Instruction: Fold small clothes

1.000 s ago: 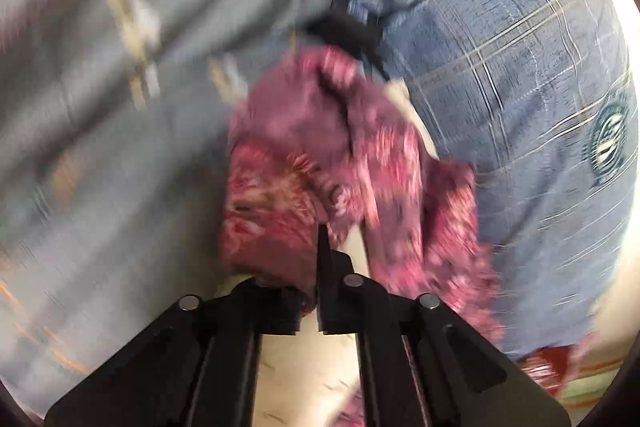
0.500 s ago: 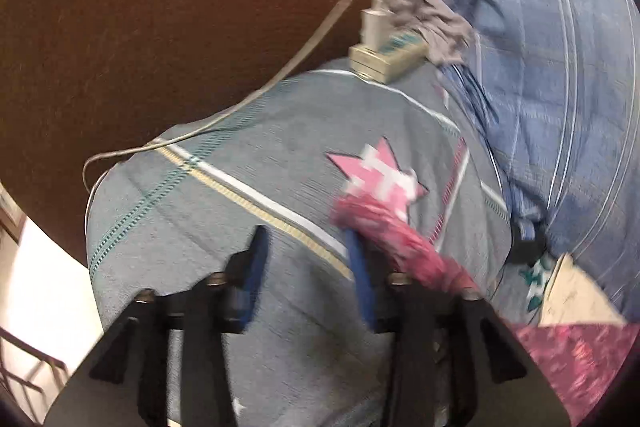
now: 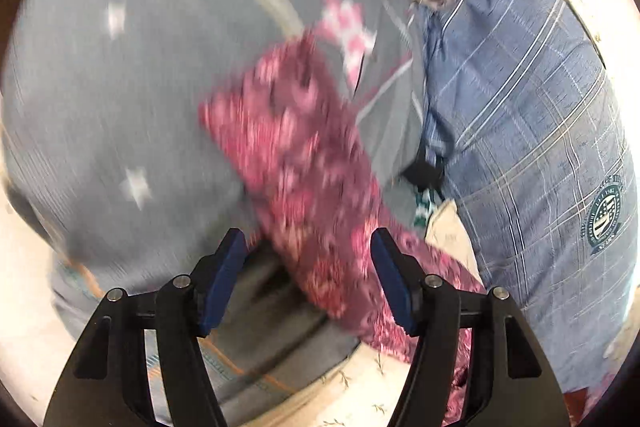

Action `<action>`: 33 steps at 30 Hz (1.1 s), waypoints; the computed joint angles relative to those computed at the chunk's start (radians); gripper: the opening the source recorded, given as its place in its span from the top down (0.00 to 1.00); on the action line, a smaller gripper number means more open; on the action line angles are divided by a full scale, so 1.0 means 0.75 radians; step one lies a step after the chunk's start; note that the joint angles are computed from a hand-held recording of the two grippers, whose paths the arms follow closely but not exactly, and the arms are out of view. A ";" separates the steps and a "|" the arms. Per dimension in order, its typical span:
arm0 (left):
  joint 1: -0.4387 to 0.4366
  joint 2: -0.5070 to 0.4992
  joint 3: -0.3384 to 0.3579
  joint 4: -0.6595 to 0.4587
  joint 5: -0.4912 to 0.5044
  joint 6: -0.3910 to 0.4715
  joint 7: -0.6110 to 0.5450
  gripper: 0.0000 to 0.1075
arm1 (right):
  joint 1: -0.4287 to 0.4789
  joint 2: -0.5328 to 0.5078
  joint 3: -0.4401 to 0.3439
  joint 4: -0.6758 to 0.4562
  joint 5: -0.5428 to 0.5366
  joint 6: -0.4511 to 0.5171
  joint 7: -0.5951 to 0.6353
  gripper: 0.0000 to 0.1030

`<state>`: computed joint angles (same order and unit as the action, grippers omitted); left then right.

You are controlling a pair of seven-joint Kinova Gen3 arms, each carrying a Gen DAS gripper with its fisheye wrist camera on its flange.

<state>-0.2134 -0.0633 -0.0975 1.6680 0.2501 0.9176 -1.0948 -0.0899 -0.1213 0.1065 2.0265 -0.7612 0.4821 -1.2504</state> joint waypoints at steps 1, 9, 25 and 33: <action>-0.013 0.011 0.017 0.004 0.011 0.014 0.011 0.40 | -0.002 -0.001 0.004 0.002 -0.008 0.000 0.008 0.44; -0.020 0.115 -0.001 -0.015 0.110 -0.053 0.040 0.49 | -0.003 -0.004 0.029 0.017 -0.094 0.010 0.093 0.43; 0.148 0.018 0.118 -0.125 0.233 -0.031 -0.219 0.98 | 0.015 -0.006 0.025 0.025 -0.147 0.017 0.145 0.41; 0.429 0.226 0.291 -0.337 0.193 -0.081 -0.214 0.98 | 0.012 -0.010 0.037 0.031 -0.187 0.026 0.181 0.41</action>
